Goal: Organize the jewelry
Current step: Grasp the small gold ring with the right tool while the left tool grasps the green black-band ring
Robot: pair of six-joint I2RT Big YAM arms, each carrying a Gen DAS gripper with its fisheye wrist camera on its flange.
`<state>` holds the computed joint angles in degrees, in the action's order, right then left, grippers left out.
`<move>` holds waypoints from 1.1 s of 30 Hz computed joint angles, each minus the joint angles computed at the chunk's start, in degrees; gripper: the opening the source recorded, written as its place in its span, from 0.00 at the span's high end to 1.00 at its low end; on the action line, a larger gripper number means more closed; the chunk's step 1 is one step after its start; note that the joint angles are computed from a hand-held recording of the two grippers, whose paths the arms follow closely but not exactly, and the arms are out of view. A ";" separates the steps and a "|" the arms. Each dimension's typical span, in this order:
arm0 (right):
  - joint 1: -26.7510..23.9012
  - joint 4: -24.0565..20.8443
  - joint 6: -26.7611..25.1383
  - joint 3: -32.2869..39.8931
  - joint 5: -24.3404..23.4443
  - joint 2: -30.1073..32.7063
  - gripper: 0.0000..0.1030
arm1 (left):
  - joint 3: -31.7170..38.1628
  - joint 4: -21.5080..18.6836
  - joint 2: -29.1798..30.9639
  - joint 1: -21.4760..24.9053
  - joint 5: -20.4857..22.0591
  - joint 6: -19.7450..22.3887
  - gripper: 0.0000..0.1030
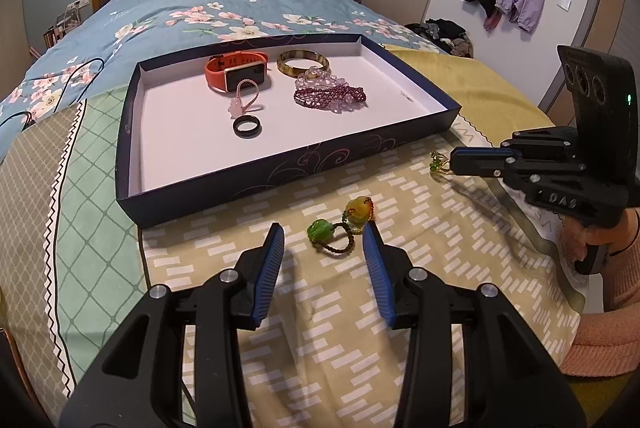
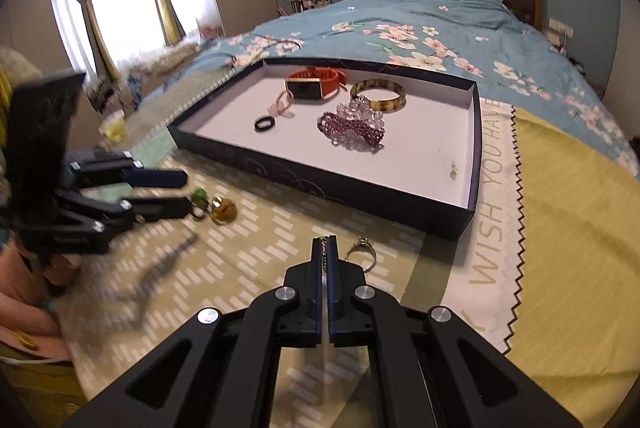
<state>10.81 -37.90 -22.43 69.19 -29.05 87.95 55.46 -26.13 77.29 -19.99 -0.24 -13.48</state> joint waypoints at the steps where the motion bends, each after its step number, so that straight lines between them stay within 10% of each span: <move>1: -0.65 -0.28 1.00 0.34 -1.77 0.15 0.99 | 0.00 0.02 0.02 -0.01 0.02 0.07 0.61; 33: -0.99 -1.76 3.72 0.92 -8.15 1.07 0.99 | 2.42 -2.24 3.15 0.52 0.70 1.71 0.76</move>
<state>9.82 -39.65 -18.71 70.11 -37.20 89.02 57.88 -28.38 80.44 -19.47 0.46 -11.77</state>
